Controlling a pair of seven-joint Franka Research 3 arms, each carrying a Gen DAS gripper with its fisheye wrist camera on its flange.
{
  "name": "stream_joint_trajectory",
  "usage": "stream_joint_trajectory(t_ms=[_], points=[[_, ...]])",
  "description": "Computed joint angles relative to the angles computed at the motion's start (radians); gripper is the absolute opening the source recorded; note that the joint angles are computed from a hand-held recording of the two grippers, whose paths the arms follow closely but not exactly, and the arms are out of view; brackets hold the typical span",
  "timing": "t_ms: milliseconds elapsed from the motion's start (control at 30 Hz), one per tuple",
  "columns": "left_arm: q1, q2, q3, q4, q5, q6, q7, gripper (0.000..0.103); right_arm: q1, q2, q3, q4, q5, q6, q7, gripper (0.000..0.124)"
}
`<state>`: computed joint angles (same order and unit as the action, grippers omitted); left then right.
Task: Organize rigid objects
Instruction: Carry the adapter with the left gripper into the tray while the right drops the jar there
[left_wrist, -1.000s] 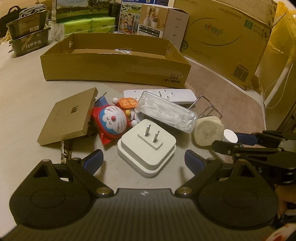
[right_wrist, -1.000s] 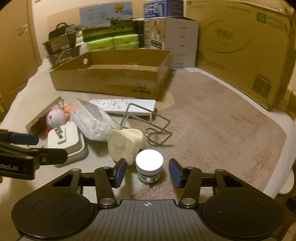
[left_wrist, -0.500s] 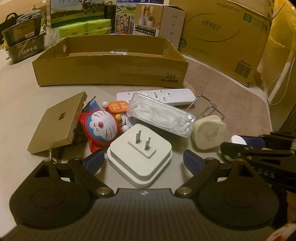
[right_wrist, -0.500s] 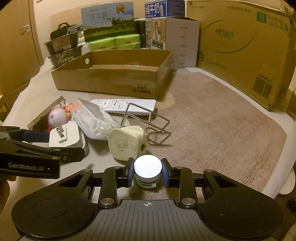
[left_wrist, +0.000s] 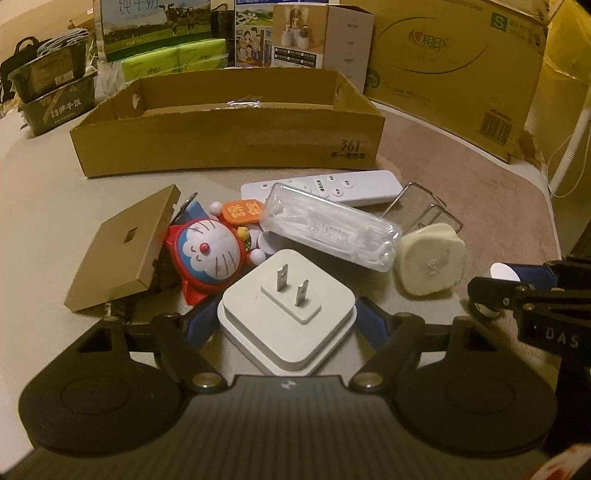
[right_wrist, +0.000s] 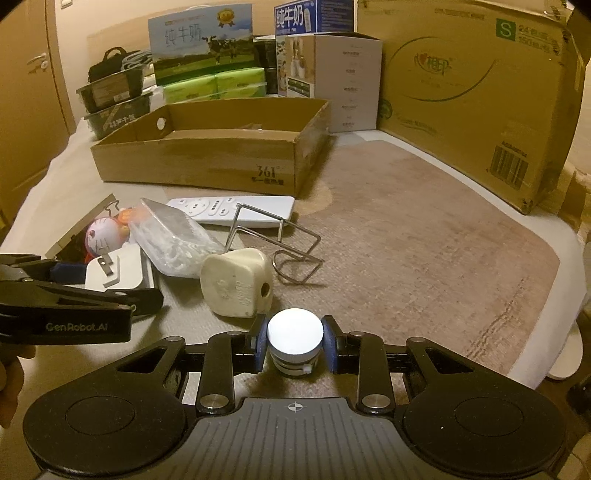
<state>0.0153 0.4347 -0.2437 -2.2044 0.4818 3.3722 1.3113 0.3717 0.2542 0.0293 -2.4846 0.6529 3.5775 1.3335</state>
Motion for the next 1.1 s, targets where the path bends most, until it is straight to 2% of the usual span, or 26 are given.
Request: stream_joint_trajectory(t_ms=[100, 267, 333, 567, 667, 767, 933, 1000, 1100], points=[[0.052, -0.023, -0.039, -0.024, 0.028, 0.006, -0.004, 0.078, 0.016, -0.013, -0.005, -0.005, 0.028, -0.004, -0.013, 0.031], [0.209, -0.066, -0.166, -0.060, 0.115, 0.004, -0.039, 0.078, 0.041, -0.038, 0.000, -0.011, 0.078, 0.012, -0.038, 0.031], [0.251, -0.085, -0.198, -0.072, 0.148, 0.011, -0.060, 0.078, 0.047, -0.049, 0.006, -0.010, 0.093, 0.019, -0.049, 0.031], [0.502, -0.087, -0.399, -0.043, 0.312, -0.015, -0.163, 0.078, 0.055, -0.072, 0.021, 0.031, 0.125, 0.015, -0.088, 0.031], [0.607, -0.050, -0.499, 0.001, 0.336, -0.051, -0.146, 0.078, 0.052, -0.066, 0.018, 0.070, 0.119, 0.006, -0.109, 0.031], [0.702, 0.032, -0.612, 0.076, 0.313, -0.120, -0.082, 0.078, 0.034, -0.049, 0.015, 0.125, 0.086, -0.013, -0.108, 0.031], [0.664, 0.154, -0.619, 0.255, 0.250, -0.206, 0.029, 0.078, 0.020, 0.025, -0.018, 0.278, 0.043, -0.071, -0.107, 0.031], [0.611, 0.194, -0.585, 0.337, 0.228, -0.230, 0.062, 0.078, 0.006, 0.068, -0.030, 0.355, 0.018, -0.105, -0.091, 0.031], [0.523, 0.259, -0.525, 0.468, 0.197, -0.264, 0.105, 0.078, 0.057, 0.147, -0.118, 0.485, 0.025, -0.163, -0.092, 0.031]])
